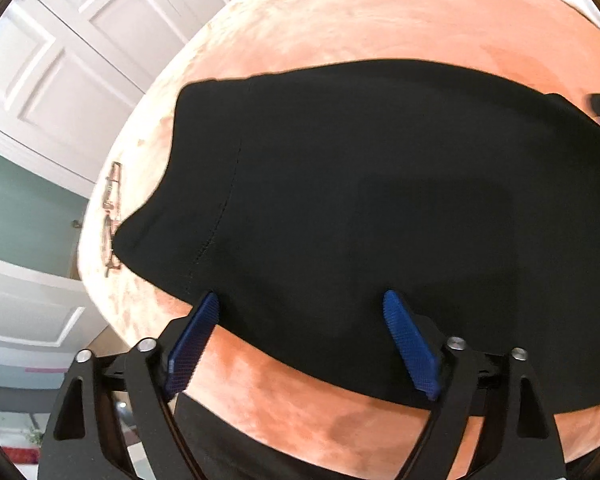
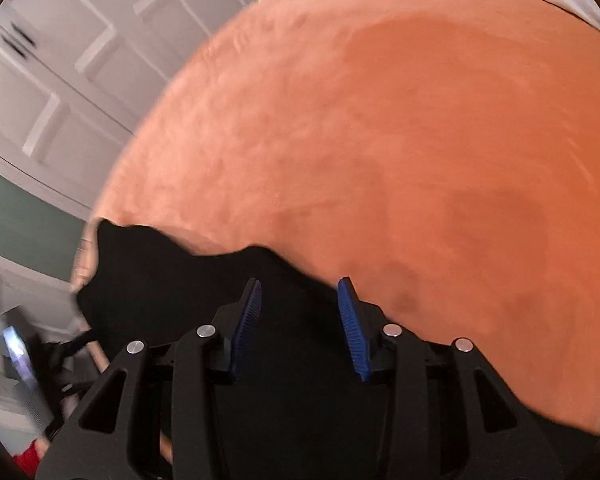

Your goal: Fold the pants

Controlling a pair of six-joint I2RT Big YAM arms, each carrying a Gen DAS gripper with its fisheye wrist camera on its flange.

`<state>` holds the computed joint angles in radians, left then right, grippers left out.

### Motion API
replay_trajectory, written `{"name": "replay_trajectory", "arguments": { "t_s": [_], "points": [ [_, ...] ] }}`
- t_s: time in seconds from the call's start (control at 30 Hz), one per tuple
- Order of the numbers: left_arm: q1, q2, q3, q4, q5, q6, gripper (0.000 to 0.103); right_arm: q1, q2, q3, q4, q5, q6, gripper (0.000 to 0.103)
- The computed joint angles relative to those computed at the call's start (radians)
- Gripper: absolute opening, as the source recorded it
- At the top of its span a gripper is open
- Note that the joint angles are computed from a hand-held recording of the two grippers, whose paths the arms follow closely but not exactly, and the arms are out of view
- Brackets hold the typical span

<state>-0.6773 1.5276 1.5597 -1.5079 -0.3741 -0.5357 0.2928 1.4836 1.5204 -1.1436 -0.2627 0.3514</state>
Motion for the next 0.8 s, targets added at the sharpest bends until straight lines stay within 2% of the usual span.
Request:
{"name": "replay_trajectory", "arguments": {
  "t_s": [0.1,0.13,0.17,0.2,0.3,0.33,0.37,0.43,0.5,0.57,0.63,0.73,0.8],
  "points": [
    [0.005,-0.030,-0.042,0.049,0.001,0.032,0.087,0.042,0.090,0.066,-0.054,0.005,-0.016,0.040],
    [-0.003,-0.036,-0.052,0.060,-0.011,0.033,0.087,0.064,0.102,0.070,-0.060,0.021,-0.032,0.037],
    [-0.012,-0.036,-0.057,0.066,-0.022,0.029,0.088,0.079,0.121,0.084,-0.062,0.061,-0.076,0.030],
    [-0.022,-0.037,-0.060,0.070,-0.036,0.021,0.088,0.098,0.128,0.097,-0.064,0.105,-0.117,0.017],
    [-0.031,-0.045,-0.073,0.082,-0.049,-0.002,0.088,0.121,0.148,0.145,-0.047,0.232,-0.149,0.006],
    [-0.032,-0.044,-0.073,0.082,-0.050,-0.006,0.088,0.110,0.164,0.160,-0.037,0.297,-0.147,0.003],
    [-0.034,-0.046,-0.074,0.080,-0.049,-0.010,0.088,0.103,0.197,0.183,-0.059,0.370,-0.145,0.003],
    [-0.026,-0.062,-0.076,0.087,-0.027,-0.012,0.088,0.069,0.227,0.201,-0.080,0.343,-0.105,0.003],
    [-0.012,-0.085,-0.088,0.106,-0.021,-0.010,0.088,0.036,0.146,0.135,-0.001,0.272,-0.036,0.006],
    [-0.002,-0.094,-0.094,0.103,-0.038,-0.028,0.087,0.007,0.029,0.038,0.077,0.168,0.018,0.011],
    [0.018,-0.100,-0.098,0.119,-0.020,-0.050,0.087,-0.003,-0.003,0.005,0.059,0.076,0.019,0.032],
    [0.039,-0.080,-0.072,0.110,-0.020,-0.058,0.087,0.003,0.036,0.028,0.016,0.057,-0.016,0.034],
    [0.048,-0.066,-0.055,0.099,-0.034,-0.043,0.087,0.003,0.075,0.060,0.001,0.013,-0.030,0.037]
  ]
}}
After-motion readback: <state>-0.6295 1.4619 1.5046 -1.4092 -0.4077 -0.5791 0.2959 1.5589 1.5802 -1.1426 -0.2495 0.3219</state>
